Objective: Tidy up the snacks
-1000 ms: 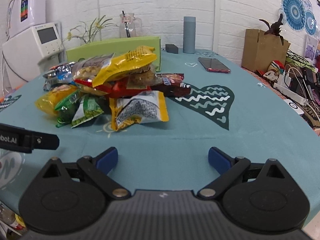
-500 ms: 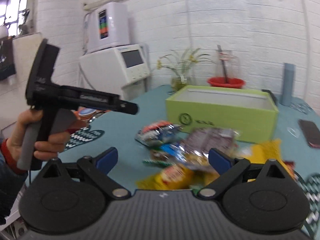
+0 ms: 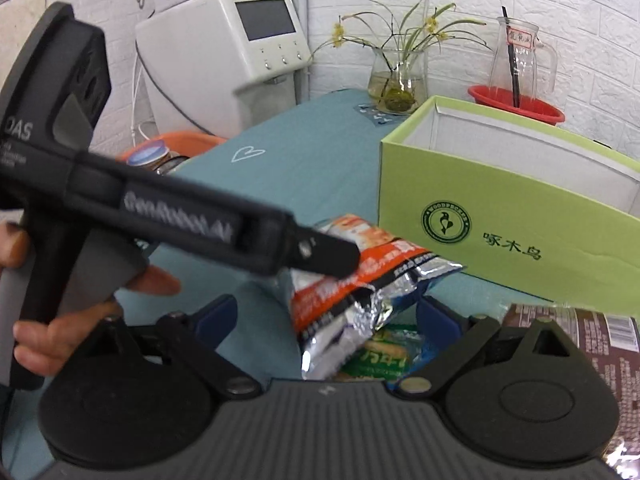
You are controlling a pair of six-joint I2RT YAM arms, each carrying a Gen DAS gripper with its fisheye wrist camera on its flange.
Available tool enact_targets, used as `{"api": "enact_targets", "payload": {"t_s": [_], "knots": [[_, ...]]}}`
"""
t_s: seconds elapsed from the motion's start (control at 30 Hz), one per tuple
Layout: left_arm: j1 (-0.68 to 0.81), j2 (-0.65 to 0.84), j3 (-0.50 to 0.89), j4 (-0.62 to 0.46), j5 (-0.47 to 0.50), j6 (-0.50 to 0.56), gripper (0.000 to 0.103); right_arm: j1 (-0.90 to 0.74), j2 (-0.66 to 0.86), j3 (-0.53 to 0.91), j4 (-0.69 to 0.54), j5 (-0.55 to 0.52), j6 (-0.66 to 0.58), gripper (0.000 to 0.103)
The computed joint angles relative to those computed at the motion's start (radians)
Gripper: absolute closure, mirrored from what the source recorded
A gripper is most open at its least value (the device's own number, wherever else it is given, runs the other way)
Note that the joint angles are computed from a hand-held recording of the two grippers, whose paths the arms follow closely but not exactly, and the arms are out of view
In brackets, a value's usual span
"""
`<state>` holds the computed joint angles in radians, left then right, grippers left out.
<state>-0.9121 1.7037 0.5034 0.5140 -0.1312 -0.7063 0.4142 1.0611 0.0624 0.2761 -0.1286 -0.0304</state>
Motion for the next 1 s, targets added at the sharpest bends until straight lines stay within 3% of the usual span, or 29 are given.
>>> {"api": "enact_targets", "payload": {"t_s": [0.07,0.1,0.27,0.37,0.47,0.6,0.73,0.8,0.87,0.93,1.0], "knots": [[-0.009,-0.034,-0.035,0.030,-0.010,0.005,0.050,-0.019,-0.032,0.009,-0.042,-0.028,-0.020,0.032],[-0.024,-0.068,-0.030,-0.017,-0.032,0.000,0.053,-0.027,-0.077,0.008,-0.085,-0.052,-0.028,0.035],[-0.125,-0.240,-0.035,-0.156,-0.194,-0.046,0.054,0.019,-0.432,-0.001,-0.336,-0.026,-0.028,0.035],[-0.120,-0.292,0.049,-0.241,-0.228,-0.001,0.053,-0.050,-0.481,0.069,-0.390,-0.063,-0.089,0.035],[-0.072,-0.228,0.200,-0.289,-0.203,0.067,0.052,-0.192,-0.353,0.170,-0.346,-0.143,-0.172,0.033],[0.000,-0.001,0.490,-0.358,-0.154,0.153,0.050,-0.324,-0.011,0.353,-0.246,-0.179,-0.255,0.032],[0.047,0.198,0.707,-0.437,-0.120,0.180,0.051,-0.399,0.266,0.514,-0.259,-0.217,-0.287,0.032],[0.062,0.265,0.748,-0.434,-0.118,0.183,0.051,-0.420,0.380,0.581,-0.284,-0.247,-0.290,0.026],[0.066,0.273,0.737,-0.415,-0.118,0.176,0.039,-0.446,0.400,0.589,-0.298,-0.273,-0.300,0.026],[0.044,0.221,0.659,-0.354,-0.155,0.176,0.030,-0.486,0.321,0.538,-0.291,-0.318,-0.323,0.024],[-0.001,0.142,0.573,-0.303,-0.214,0.180,0.025,-0.571,0.147,0.438,-0.315,-0.404,-0.362,0.008]]}}
